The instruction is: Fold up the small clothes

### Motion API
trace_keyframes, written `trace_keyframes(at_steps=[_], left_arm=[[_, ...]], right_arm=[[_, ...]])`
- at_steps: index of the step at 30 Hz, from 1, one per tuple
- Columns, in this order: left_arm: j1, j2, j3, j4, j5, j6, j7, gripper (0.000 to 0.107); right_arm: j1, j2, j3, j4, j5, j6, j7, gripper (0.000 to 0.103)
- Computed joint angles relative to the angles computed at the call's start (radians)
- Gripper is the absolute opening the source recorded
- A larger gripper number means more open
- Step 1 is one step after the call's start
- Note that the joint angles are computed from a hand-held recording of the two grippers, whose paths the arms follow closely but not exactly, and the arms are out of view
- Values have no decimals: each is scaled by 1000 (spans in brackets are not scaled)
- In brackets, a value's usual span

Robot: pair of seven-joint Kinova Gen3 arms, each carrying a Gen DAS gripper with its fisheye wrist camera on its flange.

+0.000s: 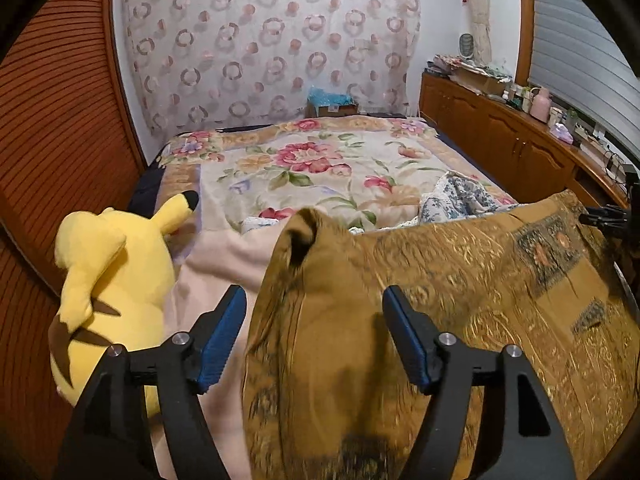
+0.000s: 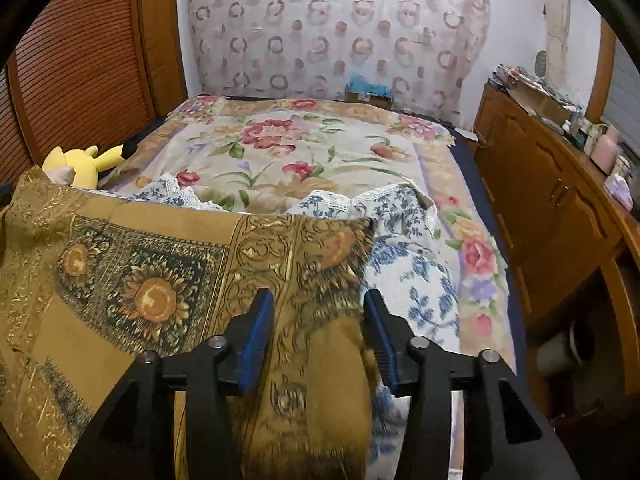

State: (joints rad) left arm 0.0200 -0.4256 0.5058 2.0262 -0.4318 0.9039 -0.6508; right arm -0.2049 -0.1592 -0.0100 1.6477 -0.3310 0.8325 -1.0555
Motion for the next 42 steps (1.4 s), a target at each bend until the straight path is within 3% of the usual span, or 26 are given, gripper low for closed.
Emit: trace_keyframes(at_steps=[4,13,18,23,30,33,42], left_arm=[[-14,-52,37,16,20,41,55,71],[-40,-124,69,76,129,52,75,71],[-47,-139,92,86,164,68,66,71],[-63,-167,110,92,197,75,64,59],[-78,-202,116,99,239,70,37,43],[-93,-218,131,98,253,68,30,39],[-167,-282,186,41,273,130,-24,39]], right_arm=[[12,-57,-16,40,60,6,-40,49],[-1,-177,80,84,14,141,7,49],[6,-179,106,78,16,218,26,49],[19,-172,104,80,13,234,37,49],[-15,-187,171,72,-83,278,159,13],[-3,-194,170,76,-93,280,183,9],[11,-243,156,107,-91,248,170,8]])
